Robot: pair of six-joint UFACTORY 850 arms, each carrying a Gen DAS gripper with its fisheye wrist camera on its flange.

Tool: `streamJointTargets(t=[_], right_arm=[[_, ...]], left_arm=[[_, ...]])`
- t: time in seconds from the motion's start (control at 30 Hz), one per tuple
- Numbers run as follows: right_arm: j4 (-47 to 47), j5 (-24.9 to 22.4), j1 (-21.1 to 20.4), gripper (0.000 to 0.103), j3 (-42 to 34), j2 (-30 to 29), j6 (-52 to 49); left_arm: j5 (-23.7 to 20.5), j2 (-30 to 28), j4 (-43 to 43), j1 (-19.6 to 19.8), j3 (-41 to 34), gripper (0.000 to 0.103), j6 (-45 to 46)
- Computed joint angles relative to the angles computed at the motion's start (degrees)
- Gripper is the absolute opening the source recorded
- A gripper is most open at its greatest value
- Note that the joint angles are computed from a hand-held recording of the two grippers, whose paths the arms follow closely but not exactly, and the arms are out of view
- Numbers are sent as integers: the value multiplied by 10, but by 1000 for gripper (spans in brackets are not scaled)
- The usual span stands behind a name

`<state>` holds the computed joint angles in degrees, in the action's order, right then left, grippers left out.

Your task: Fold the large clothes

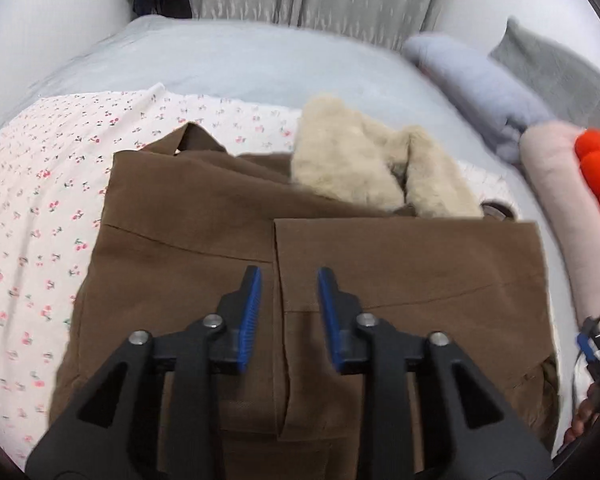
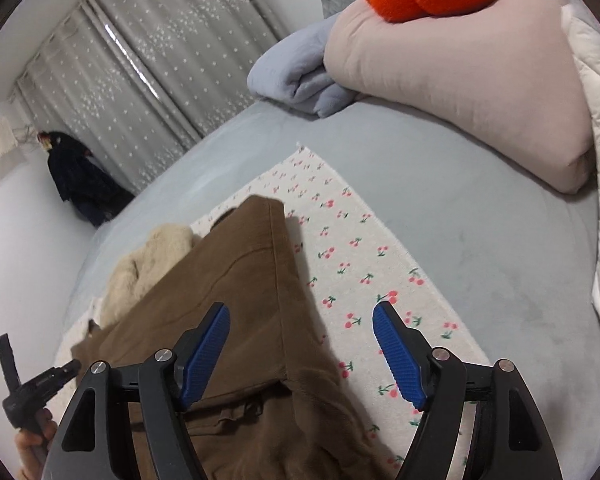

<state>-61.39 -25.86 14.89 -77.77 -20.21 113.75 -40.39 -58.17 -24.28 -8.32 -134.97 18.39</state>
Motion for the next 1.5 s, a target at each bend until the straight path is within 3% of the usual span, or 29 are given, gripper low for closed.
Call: streamJointTargets(t=[0.03,0.07,0.27,0.3,0.33,0.4,0.43,0.47,0.57,0.63,0.73,0.83,0.93,1.07,1.17,1.33,1.5], right_arm=[[4,-3,0,76,-7,-8,-9],[17,-11,2,75,-20,-19,-30],[141,-24,2,68,-64,-65,-169],[158,-26,1,59,-67,-71,-188],[156,-47,2,39,-73,-80,-193],[154,-151,12,34,-106,-113,-191],[157,-196,11,19,-110,-129,-190],[146,-217,16,20,-115,-131,-175],[164,-181,10,23,-99,-107,-177],[142,-147,13,25,-88,-92,-170],[88,-133,32,28,-103,-93,-173],[85,-89,38,32,-113,-108,-194],[128,-60,28,33,-120,-132,-217],[131,-45,28,34,-102,-111,-202],[143,-32,33,49,-84,-79,-199],[128,-48,56,79,-52,-13,-186],[145,-65,79,84,-14,40,-226]], left_arm=[[25,18,-45,4,36,52,36],[42,30,-79,4,61,54,66],[16,26,-196,9,74,54,202],[13,28,-212,8,83,54,222],[5,25,-205,7,81,56,221],[5,4,-118,-5,64,56,162],[9,-5,-66,-10,60,56,129],[21,-4,-38,-14,66,56,119],[36,28,-67,-11,107,56,142],[48,54,-144,-4,144,57,218],[96,91,-216,-1,206,69,322],[93,63,-139,1,181,70,251],[32,20,-166,19,125,73,240],[36,58,-126,20,163,73,203],[21,105,-150,35,215,79,217],[54,216,-180,65,348,85,250],[72,301,-204,100,446,92,303]])
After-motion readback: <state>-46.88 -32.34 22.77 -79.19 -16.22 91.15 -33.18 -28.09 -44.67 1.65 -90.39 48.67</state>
